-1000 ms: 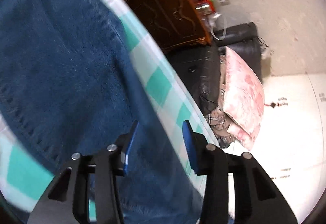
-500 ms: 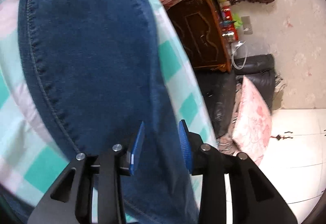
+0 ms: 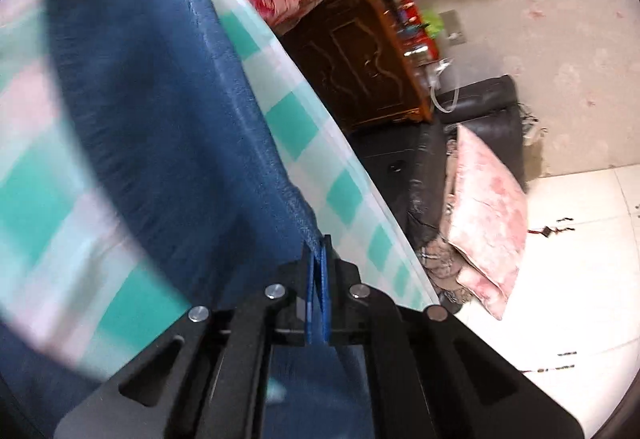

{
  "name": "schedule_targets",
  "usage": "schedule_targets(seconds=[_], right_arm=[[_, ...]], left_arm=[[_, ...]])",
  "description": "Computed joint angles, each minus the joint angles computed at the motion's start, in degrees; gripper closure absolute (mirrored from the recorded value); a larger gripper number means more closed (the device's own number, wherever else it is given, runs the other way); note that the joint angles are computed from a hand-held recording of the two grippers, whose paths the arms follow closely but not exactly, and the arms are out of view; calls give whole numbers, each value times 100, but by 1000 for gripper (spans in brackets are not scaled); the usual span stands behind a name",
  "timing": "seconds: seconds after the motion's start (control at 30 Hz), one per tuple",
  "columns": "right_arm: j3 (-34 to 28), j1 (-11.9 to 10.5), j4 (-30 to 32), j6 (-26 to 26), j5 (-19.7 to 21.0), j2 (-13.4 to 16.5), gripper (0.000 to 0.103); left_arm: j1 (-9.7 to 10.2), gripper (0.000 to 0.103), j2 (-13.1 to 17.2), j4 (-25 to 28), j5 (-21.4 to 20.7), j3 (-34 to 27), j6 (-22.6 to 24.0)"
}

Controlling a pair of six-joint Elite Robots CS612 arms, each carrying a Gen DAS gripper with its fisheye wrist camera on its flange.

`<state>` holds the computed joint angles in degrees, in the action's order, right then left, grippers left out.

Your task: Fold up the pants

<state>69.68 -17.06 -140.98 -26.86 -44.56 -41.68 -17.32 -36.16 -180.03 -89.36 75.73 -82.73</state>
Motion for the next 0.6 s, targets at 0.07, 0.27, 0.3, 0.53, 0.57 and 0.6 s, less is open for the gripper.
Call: schedule_targets(seconds=[0.07, 0.27, 0.3, 0.53, 0.57, 0.6], right_arm=[[11, -45, 102, 178, -56, 6, 92], [-29, -191, 915, 683, -741, 128, 82], [-18, -206, 995, 791, -944, 172, 80], [483, -415, 506, 1863, -1121, 102, 37], [573, -442, 434, 1962, -1018, 61, 37], [665, -463, 362, 2066, -875, 30, 37]], left_arm=[[-183, 101, -359, -336, 279, 609, -14], [-1015, 101, -1030, -1314, 1227, 2283, -480], [-1128, 101, -1013, -1437, 1258, 2455, -653], [-1355, 101, -783, -2029, 1309, 2833, -1170], [-1362, 101, -795, -2025, 1342, 2833, -1107], [-1362, 101, -809, -2013, 1366, 2826, -1023]])
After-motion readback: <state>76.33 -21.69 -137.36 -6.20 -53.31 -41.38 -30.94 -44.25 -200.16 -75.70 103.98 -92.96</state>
